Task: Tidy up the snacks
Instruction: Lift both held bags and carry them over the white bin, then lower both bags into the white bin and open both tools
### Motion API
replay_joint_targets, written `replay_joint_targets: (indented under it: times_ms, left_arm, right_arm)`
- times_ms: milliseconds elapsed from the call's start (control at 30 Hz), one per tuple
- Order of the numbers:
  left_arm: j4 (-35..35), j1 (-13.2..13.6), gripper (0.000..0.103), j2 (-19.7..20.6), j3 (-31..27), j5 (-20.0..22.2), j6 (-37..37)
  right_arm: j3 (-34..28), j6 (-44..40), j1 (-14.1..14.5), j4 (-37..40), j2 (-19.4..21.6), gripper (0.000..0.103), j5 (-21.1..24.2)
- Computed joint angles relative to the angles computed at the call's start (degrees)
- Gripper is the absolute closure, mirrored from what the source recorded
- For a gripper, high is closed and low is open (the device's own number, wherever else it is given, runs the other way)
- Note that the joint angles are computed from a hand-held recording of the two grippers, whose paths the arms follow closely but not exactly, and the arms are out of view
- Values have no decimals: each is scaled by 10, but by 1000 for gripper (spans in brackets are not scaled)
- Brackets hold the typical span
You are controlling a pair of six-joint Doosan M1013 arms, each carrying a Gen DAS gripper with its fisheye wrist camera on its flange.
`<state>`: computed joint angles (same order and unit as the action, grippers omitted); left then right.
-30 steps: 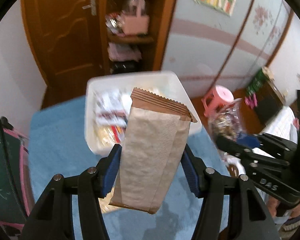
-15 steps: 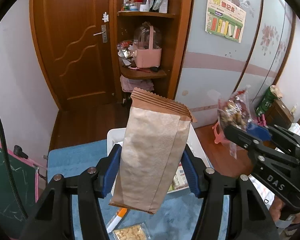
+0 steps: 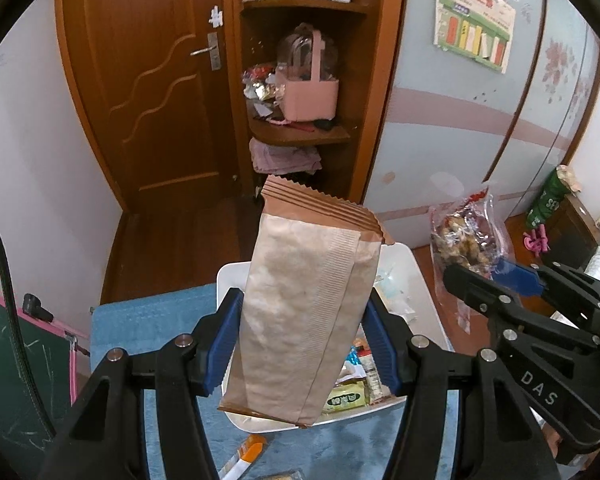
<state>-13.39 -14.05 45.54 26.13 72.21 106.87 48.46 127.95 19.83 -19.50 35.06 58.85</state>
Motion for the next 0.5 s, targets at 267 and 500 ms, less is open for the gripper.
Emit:
replay_joint_targets:
  times_ms: [267, 500]
  left_arm:
    - [13, -2, 42, 6, 15, -7, -1]
    - [32, -4, 13, 7, 35, 2, 1]
  right_arm:
    - [-12, -5, -11, 34, 21, 66, 24]
    - [9, 1, -16, 64, 23, 53, 36]
